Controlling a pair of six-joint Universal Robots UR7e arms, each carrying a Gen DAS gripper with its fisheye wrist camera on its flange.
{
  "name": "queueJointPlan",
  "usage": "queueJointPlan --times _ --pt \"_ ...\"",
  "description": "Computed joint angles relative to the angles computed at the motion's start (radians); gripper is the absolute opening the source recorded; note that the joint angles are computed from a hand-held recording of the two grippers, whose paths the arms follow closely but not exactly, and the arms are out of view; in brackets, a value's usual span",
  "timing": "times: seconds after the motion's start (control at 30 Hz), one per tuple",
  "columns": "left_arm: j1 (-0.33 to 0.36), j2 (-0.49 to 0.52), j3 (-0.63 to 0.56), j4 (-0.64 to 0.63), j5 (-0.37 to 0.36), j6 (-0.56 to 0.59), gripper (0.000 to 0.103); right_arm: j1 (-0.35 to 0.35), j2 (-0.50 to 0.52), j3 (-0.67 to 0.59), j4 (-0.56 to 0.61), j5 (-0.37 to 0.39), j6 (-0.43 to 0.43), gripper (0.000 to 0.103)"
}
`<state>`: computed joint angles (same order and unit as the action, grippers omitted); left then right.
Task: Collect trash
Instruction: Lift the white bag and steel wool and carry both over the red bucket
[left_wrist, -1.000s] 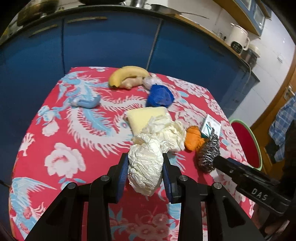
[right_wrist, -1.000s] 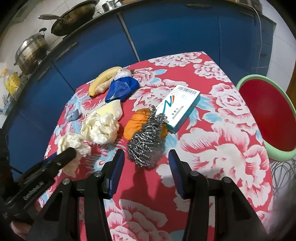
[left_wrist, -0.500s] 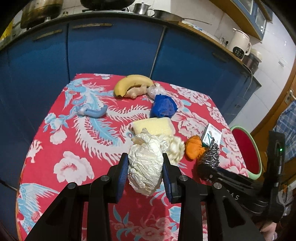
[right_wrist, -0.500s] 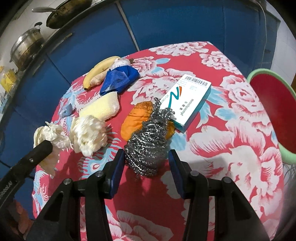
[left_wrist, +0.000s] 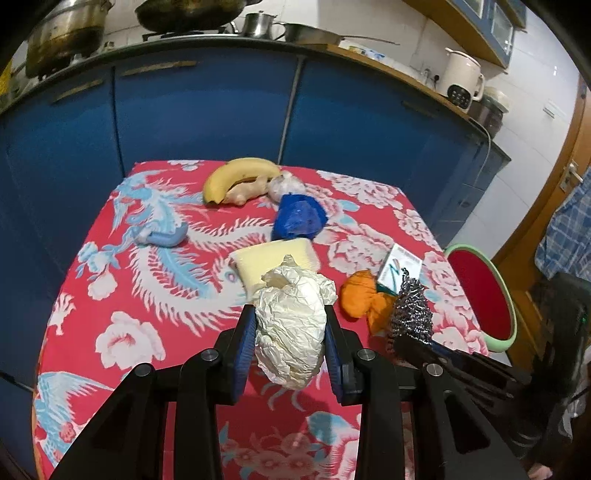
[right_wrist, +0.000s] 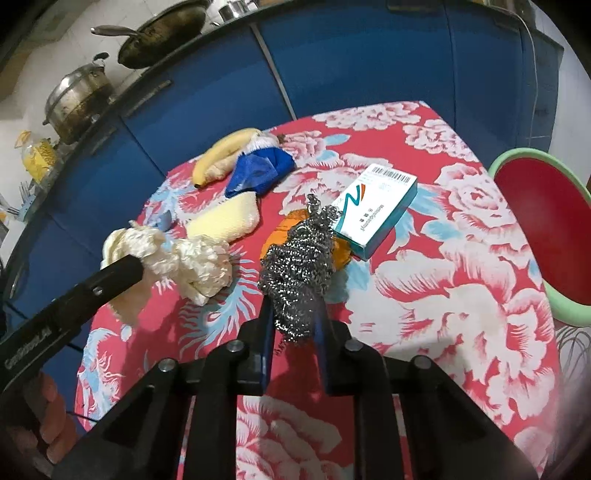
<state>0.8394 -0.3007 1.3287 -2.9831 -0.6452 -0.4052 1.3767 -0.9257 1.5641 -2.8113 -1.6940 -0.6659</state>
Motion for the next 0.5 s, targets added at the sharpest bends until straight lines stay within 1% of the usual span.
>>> queueJointPlan --times 0.2,0.5 --pt "-0.011 0.019 -0.038 0.025 -0.016 0.017 0.035 -0.014 -0.054 0.047 -0.041 0.052 0.003 0.021" --pt "-0.034 0.058 -0.114 0.033 -0.056 0.080 0.035 -0.032 -0.124 0.085 -0.078 0.076 0.010 0.021"
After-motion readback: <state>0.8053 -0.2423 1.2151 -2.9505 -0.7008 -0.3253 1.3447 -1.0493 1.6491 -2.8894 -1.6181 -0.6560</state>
